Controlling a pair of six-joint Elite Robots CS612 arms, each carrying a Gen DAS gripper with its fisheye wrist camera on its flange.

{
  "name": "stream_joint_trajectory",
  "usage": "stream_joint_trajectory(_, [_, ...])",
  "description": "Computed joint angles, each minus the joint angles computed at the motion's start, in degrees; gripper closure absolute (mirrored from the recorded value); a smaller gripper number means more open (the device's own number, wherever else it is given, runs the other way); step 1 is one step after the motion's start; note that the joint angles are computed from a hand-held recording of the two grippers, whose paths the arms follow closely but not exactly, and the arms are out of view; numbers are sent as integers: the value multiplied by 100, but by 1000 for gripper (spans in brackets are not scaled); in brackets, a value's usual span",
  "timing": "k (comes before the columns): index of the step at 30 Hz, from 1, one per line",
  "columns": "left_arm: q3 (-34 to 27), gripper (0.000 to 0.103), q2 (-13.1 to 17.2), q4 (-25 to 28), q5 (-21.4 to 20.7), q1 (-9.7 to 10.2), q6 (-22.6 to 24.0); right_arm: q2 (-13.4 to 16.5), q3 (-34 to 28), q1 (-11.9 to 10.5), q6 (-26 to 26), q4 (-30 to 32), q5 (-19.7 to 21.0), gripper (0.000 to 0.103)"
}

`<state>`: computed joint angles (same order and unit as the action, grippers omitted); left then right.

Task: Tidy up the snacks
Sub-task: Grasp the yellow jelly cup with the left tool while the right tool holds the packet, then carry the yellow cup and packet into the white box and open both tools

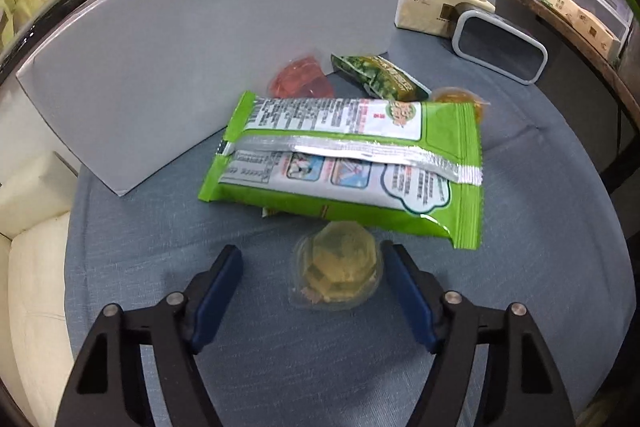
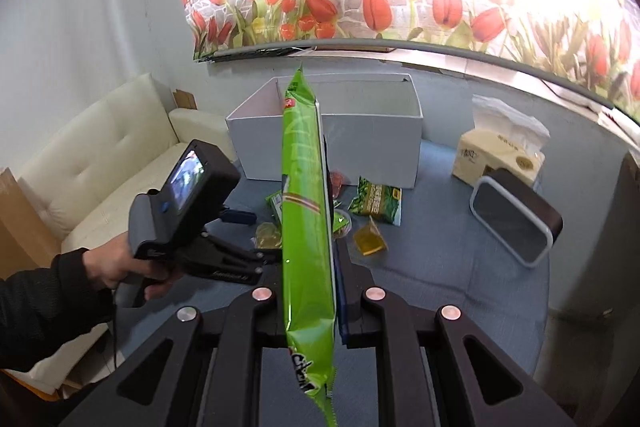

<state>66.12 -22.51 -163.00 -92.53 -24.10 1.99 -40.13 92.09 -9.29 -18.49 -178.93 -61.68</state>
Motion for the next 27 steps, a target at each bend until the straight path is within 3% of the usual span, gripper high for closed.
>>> stream_joint_trajectory(1, [2,29,7,-42,7,2,-21,-10,43,-12,66,-53,37,89])
stream_joint_trajectory(3, [28,50,7,-178,103,-3,-149,-33,124,-12,138,-147,32,89])
stream_joint_trajectory(5, [57,56,-1,-235,25,28,-315,-63,191,-6,150,-187,2,89])
stream_joint_trajectory(11, [175,57,-44,-444,-216,86,-348,-81,262,10,218,-331,59,89])
stream_joint_trajectory(18, [693,57,-404,-1117,-263,115,-341,-92,271,61,246,-333,66,89])
stream_joint_trajectory(27, [810,57,-781,-1763,-79,149,-713,13,-187,262,485,-138,-353,89])
